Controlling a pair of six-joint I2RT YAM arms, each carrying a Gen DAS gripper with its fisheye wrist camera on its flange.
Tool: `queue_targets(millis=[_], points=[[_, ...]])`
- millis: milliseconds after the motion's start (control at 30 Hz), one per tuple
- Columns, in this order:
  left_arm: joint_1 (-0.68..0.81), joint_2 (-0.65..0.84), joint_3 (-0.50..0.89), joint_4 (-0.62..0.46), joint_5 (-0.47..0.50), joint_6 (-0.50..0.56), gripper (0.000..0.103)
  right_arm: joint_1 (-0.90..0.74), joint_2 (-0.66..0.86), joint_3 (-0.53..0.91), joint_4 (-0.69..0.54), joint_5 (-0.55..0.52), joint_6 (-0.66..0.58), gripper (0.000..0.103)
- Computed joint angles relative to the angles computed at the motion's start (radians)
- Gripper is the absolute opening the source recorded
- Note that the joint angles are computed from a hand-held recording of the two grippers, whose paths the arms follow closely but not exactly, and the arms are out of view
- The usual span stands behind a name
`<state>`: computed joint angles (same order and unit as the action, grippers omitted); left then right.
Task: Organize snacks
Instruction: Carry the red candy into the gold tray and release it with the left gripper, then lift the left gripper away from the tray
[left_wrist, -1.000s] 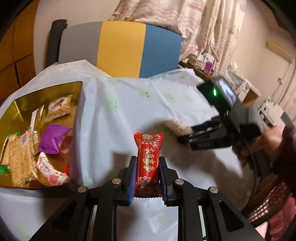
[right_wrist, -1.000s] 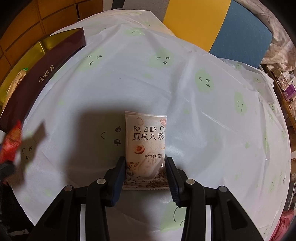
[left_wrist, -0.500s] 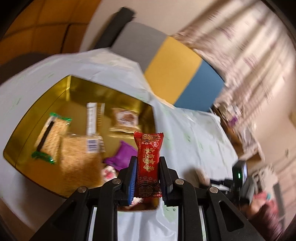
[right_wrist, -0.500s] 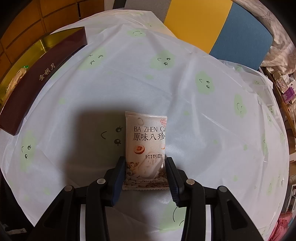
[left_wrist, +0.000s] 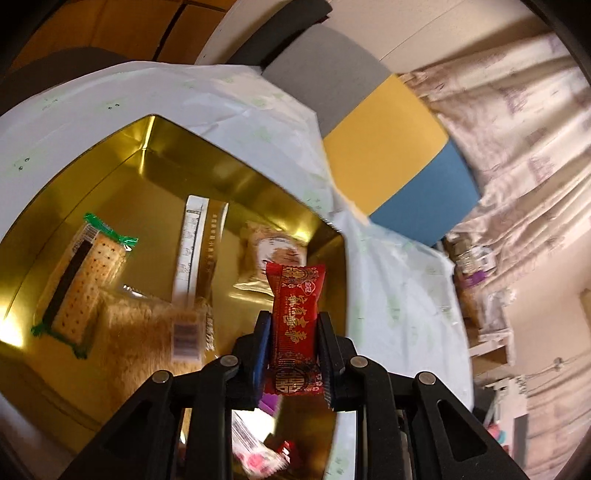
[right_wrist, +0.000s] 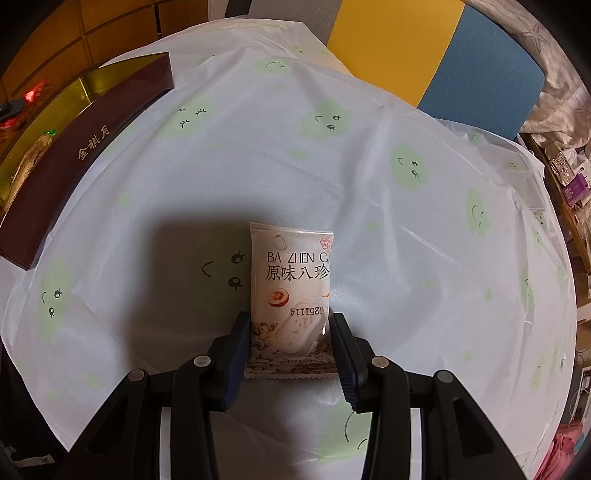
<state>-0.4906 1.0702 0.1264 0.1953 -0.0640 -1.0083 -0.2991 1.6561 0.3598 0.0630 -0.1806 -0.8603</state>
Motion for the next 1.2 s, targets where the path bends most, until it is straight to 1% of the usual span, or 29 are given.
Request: queue_targets(millis=[33,67,100,133,267,300,367,400,467,500,600,767,933,1033,1200], points=[[0.011,0.072,0.013,0.039,0.009,0.018,0.023,0.0,0.001,0.0,0.001,0.0,-0.001,0.043],[0.019,0.135,0.029,0.056,0.012,0.022,0.023,0.0,0.0,0.001,0.0,0.0,-0.002,0.043],[0.027,0.167,0.032,0.076,0.02,0.027,0.024,-0.001,0.001,0.002,-0.002,0.0,-0.003,0.043],[0.039,0.214,0.037,0.108,0.034,0.034,0.028,-0.003,0.001,0.003,-0.004,-0.001,-0.004,0.043],[0.036,0.225,0.017,0.139,0.022,0.029,0.029,-0.003,0.002,0.004,-0.003,-0.001,-0.006,0.043],[0.013,0.212,0.018,0.117,-0.011,0.034,0.029,-0.003,0.002,0.004,-0.003,-0.001,-0.005,0.043],[-0.061,0.182,0.04,0.026,-0.115,0.044,0.029,-0.002,0.001,0.002,-0.001,-0.001,-0.006,0.043],[-0.078,0.18,0.044,0.013,-0.135,0.05,0.029,-0.002,0.002,0.002,0.001,0.0,-0.007,0.043],[-0.147,0.17,0.061,-0.043,-0.205,0.038,0.029,-0.001,0.003,-0.001,0.006,0.001,-0.006,0.043],[-0.15,0.18,0.067,-0.046,-0.212,0.046,0.029,0.001,0.002,-0.001,0.006,0.001,-0.005,0.043],[-0.211,0.177,0.075,-0.087,-0.256,0.023,0.029,0.001,0.002,-0.002,0.01,0.003,-0.005,0.043],[-0.29,0.174,0.097,-0.146,-0.295,-0.033,0.029,0.002,-0.002,-0.005,0.012,0.005,-0.006,0.043],[-0.445,0.135,0.133,-0.279,-0.444,-0.116,0.029,0.004,0.0,-0.008,0.019,0.005,-0.007,0.043],[-0.539,0.12,0.161,-0.36,-0.515,-0.164,0.029,0.003,-0.003,-0.009,0.018,0.005,-0.009,0.043],[-0.7,0.149,0.226,-0.473,-0.626,-0.236,0.029,-0.002,0.0,-0.008,0.021,0.002,-0.012,0.043]])
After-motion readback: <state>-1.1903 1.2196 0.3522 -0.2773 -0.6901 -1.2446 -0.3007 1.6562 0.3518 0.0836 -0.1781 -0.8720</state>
